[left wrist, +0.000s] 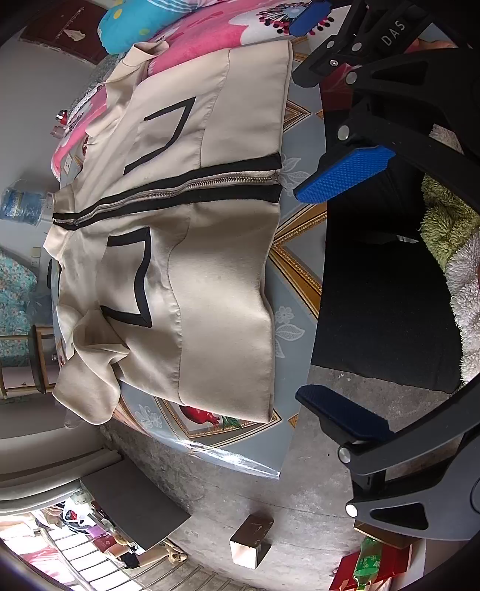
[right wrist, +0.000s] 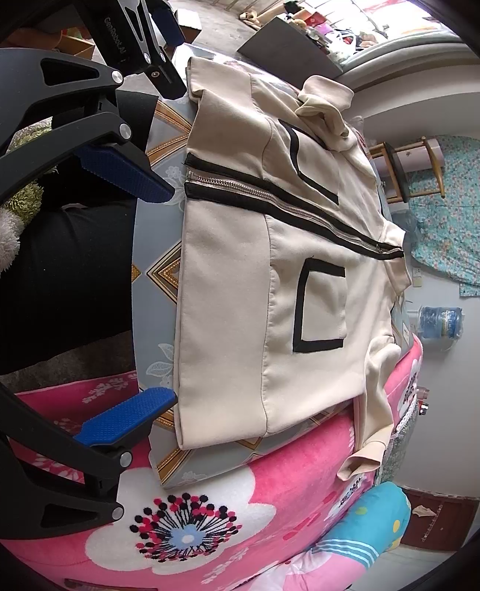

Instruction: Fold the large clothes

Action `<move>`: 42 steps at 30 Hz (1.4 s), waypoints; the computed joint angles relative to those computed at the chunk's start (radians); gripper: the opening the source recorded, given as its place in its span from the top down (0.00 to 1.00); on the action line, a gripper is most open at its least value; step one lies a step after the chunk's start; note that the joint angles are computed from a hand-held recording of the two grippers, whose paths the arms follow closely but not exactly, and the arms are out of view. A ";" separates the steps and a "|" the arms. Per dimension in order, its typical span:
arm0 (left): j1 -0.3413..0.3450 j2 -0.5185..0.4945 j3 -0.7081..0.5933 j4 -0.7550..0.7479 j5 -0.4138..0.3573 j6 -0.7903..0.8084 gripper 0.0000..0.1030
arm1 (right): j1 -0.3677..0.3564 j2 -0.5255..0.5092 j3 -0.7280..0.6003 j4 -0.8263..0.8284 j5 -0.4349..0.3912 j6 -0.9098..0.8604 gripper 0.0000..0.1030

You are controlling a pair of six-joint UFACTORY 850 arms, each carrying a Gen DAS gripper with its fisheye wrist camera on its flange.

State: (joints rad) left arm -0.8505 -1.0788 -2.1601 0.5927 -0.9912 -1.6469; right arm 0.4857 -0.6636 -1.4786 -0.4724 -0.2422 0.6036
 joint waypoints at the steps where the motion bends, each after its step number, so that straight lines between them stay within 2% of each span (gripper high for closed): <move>1: 0.000 0.001 0.001 0.001 0.000 -0.001 0.08 | 0.001 0.000 0.000 0.004 0.001 -0.003 0.05; 42: -0.004 0.021 0.031 0.010 -0.002 -0.016 0.08 | -0.001 0.005 0.008 0.000 0.005 0.003 0.05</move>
